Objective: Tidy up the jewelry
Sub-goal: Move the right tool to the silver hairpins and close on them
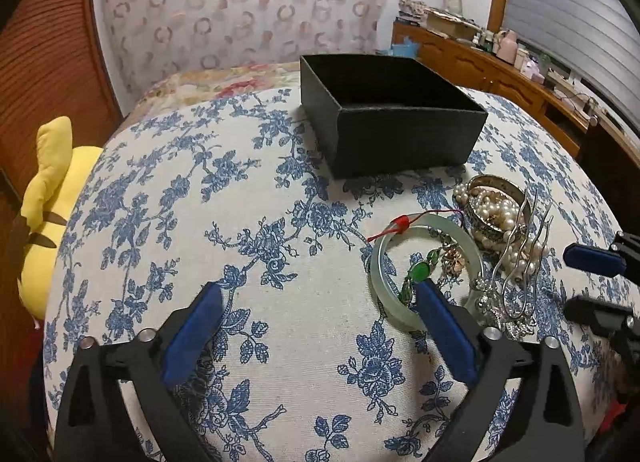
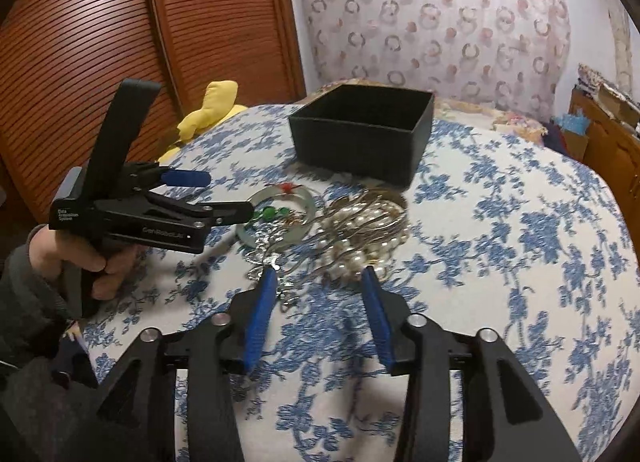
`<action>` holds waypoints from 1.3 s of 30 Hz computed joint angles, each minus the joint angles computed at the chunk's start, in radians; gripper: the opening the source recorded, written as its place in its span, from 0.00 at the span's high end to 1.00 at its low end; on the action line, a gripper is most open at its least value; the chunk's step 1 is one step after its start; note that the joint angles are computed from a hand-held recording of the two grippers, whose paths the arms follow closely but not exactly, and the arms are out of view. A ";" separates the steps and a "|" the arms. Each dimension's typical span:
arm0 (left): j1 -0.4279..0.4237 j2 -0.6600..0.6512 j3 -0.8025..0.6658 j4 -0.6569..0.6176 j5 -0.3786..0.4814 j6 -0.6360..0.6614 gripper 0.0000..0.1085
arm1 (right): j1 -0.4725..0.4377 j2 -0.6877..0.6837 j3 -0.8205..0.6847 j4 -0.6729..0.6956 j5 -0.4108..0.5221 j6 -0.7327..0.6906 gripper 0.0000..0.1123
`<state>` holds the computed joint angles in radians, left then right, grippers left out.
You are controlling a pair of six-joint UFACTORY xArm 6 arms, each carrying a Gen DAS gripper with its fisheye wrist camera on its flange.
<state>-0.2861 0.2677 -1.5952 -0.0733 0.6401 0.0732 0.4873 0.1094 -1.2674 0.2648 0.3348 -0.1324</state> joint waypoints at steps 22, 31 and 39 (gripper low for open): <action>0.028 -0.024 0.035 0.014 -0.024 -0.015 0.12 | 0.002 0.136 -0.194 0.007 0.152 0.005 0.46; 0.017 0.003 0.000 0.055 0.020 -0.020 0.12 | -0.016 0.187 -0.259 0.116 0.186 -0.014 0.60; 0.021 -0.001 0.008 0.028 0.011 -0.008 0.12 | -0.004 0.145 -0.218 0.197 0.138 -0.093 0.88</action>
